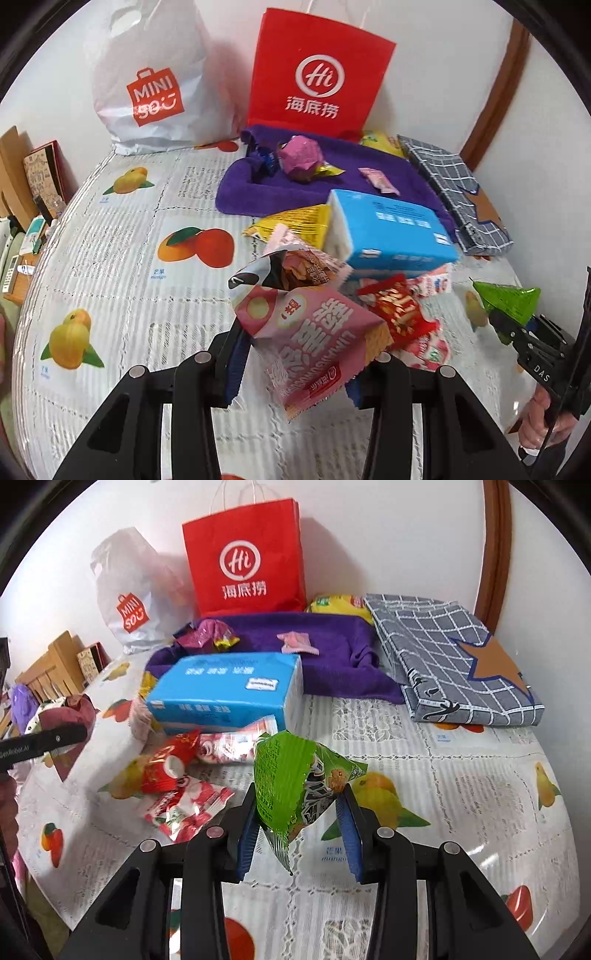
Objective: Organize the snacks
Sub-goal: 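Carry the green bag and pink-white bag with both tools over the purple towel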
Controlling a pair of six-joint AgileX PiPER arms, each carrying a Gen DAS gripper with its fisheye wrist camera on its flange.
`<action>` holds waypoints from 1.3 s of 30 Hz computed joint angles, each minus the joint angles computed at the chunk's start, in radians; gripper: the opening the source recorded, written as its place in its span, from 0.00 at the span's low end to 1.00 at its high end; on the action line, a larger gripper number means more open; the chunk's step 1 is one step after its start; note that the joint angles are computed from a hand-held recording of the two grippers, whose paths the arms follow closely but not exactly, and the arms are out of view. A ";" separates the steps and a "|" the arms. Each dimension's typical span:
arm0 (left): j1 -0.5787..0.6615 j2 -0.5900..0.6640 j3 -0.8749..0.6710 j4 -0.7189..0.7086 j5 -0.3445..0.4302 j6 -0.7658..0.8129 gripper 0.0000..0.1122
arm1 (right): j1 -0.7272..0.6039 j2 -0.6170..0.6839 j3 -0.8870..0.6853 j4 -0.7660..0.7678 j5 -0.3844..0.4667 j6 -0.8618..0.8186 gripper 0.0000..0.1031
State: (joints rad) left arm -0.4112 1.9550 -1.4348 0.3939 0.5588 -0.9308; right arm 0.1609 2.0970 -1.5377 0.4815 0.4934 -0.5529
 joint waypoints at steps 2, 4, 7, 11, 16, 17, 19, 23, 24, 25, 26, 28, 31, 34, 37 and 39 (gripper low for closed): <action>-0.017 -0.017 0.008 0.012 0.007 -0.017 0.37 | -0.002 -0.024 0.024 0.008 -0.007 -0.007 0.39; -0.029 -0.027 0.010 0.023 0.013 -0.028 0.37 | -0.009 -0.042 0.040 0.037 -0.004 -0.029 0.39; -0.049 -0.045 0.007 0.038 0.027 -0.039 0.37 | -0.020 -0.070 0.059 0.078 0.005 -0.064 0.39; -0.071 -0.056 -0.023 0.051 0.055 -0.041 0.37 | -0.021 -0.100 0.066 0.079 0.005 -0.068 0.39; -0.080 -0.050 -0.089 0.035 0.097 0.000 0.37 | -0.019 -0.116 0.040 0.050 0.018 -0.044 0.39; -0.080 -0.044 -0.107 0.029 0.108 0.011 0.37 | -0.020 -0.114 0.025 0.048 0.026 -0.037 0.39; -0.077 -0.032 -0.151 0.011 0.131 0.047 0.37 | -0.022 -0.107 -0.005 0.052 0.039 -0.025 0.39; -0.068 -0.005 -0.232 -0.012 0.165 0.106 0.37 | -0.018 -0.081 -0.078 0.033 0.057 0.011 0.39; -0.066 0.001 -0.245 -0.015 0.170 0.114 0.37 | -0.016 -0.069 -0.106 0.022 0.067 0.026 0.39; -0.062 0.008 -0.264 -0.019 0.175 0.124 0.37 | -0.014 -0.056 -0.138 0.007 0.080 0.045 0.39; -0.056 0.017 -0.286 -0.025 0.181 0.137 0.37 | -0.012 -0.044 -0.166 -0.007 0.092 0.062 0.39; -0.045 0.033 -0.328 -0.038 0.191 0.159 0.37 | -0.009 -0.016 -0.227 -0.027 0.114 0.087 0.39; -0.034 0.052 -0.381 -0.047 0.209 0.182 0.37 | -0.002 0.028 -0.331 -0.076 0.162 0.139 0.39; -0.021 0.083 -0.456 -0.059 0.239 0.212 0.37 | -0.001 0.068 -0.439 -0.103 0.201 0.177 0.39; -0.010 0.109 -0.517 -0.070 0.262 0.236 0.37 | 0.000 0.106 -0.539 -0.131 0.235 0.216 0.39; -0.004 0.127 -0.553 -0.077 0.275 0.251 0.37 | 0.002 0.132 -0.601 -0.151 0.255 0.240 0.39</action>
State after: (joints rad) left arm -0.4152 2.0815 -1.9877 0.3170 0.8334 -0.6803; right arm 0.1629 2.2288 -2.1382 0.3310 0.7481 -0.3127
